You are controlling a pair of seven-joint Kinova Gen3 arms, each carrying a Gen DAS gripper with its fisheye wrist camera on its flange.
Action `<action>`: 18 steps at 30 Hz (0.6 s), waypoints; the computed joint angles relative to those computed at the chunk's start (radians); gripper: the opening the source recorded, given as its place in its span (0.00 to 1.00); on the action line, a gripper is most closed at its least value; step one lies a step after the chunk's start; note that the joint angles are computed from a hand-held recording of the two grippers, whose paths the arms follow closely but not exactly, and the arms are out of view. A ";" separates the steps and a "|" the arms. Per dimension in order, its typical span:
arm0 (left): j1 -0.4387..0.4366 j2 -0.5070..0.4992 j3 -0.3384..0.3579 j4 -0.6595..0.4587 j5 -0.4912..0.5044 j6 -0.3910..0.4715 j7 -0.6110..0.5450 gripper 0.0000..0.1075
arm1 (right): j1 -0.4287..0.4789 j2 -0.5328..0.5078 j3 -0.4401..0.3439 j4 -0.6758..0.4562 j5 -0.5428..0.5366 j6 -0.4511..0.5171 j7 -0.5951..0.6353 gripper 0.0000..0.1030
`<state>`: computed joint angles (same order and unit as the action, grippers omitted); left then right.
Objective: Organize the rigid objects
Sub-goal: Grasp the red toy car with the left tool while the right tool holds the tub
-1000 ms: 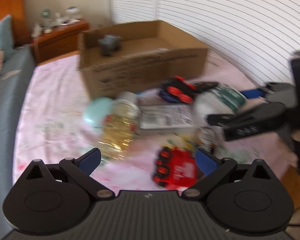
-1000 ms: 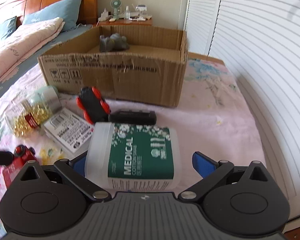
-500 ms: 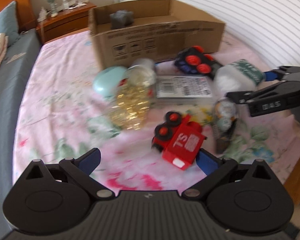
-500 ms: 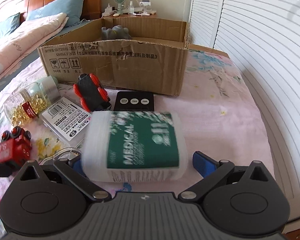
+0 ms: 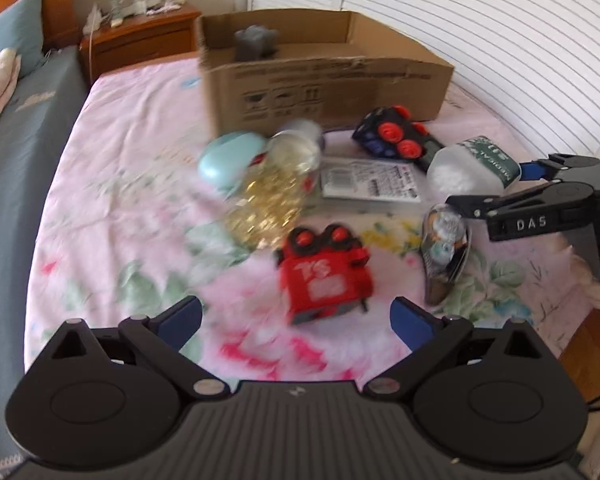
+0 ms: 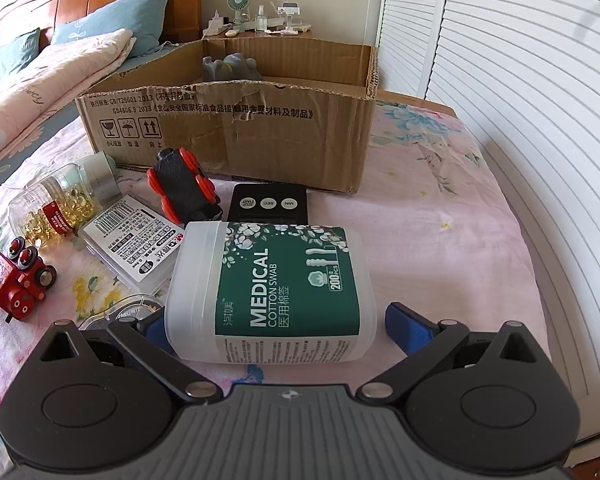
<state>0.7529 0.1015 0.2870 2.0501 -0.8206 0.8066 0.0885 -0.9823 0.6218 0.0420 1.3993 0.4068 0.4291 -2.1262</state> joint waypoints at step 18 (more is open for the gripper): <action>0.041 0.067 -0.026 -0.043 -0.009 0.105 0.019 0.91 | 0.044 -0.041 -0.022 0.078 -0.042 -0.063 0.099 1.00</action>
